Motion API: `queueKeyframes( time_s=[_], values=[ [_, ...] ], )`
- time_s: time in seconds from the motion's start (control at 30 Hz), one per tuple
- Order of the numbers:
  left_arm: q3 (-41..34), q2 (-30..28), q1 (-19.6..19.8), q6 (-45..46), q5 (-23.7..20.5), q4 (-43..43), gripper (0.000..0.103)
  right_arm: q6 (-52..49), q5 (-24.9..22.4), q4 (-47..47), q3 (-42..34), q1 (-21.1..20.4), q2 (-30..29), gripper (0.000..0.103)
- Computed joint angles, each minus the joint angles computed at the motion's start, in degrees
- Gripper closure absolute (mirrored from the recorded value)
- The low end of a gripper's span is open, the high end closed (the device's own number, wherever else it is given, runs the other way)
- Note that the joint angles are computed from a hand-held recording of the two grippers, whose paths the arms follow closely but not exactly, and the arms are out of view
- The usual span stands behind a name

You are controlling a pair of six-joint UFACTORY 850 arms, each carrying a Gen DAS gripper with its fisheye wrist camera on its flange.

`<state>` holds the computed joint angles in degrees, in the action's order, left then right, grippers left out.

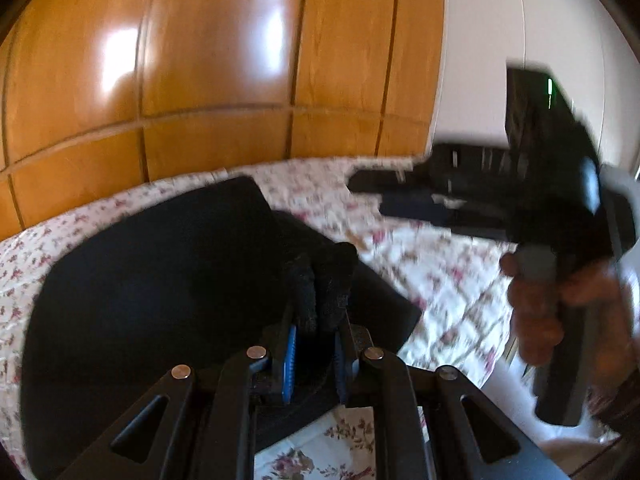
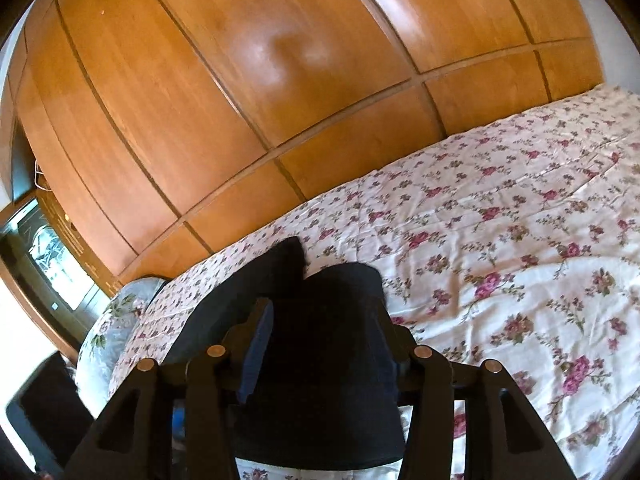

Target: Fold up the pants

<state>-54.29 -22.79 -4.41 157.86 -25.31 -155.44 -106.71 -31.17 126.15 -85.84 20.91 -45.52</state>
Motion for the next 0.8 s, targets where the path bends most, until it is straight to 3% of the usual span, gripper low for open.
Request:
queueKeyframes(
  time_s=[0.07,0.2,0.27,0.4,0.47,0.6,0.7,0.73,0.8],
  values=[
    [0.16,-0.49,-0.5,1.34,0.11,-0.85,0.087,2.53,-0.38,-2.84,-0.65,0.15,-0.56,0.051],
    [2.81,0.85,0.25,-1.68,-2.19,4.94,0.065,6.61,-1.76,-7.78,-1.92,0.61,-1.94,0.045],
    [4.74,2.55,1.54,-6.36,-4.57,10.84,0.064,8.85,-1.91,-10.97,-3.13,1.03,-2.9,0.042],
    [8.87,6.08,4.23,-10.68,-9.39,13.13,0.064,16.59,-1.96,-18.24,-7.01,1.3,-5.75,0.041],
    [10.82,8.02,6.32,-10.5,-10.84,9.81,0.064,19.6,-1.93,-21.0,-8.86,1.48,-6.95,0.041],
    [14.2,11.0,9.93,-2.92,-13.2,-7.28,0.063,28.63,-1.88,-31.05,-13.97,2.22,-9.7,0.041],
    [14.37,10.7,12.54,-0.44,-12.19,-15.64,0.062,31.23,-0.29,-35.08,-15.91,3.28,-10.72,0.04],
    [13.93,9.97,13.58,-0.52,-11.14,-16.95,0.062,31.14,1.49,-35.92,-16.02,3.87,-10.69,0.045],
    [12.43,7.98,15.12,-1.73,-8.0,-16.21,0.062,31.22,5.8,-38.42,-15.71,5.09,-10.21,0.071]
  ],
)
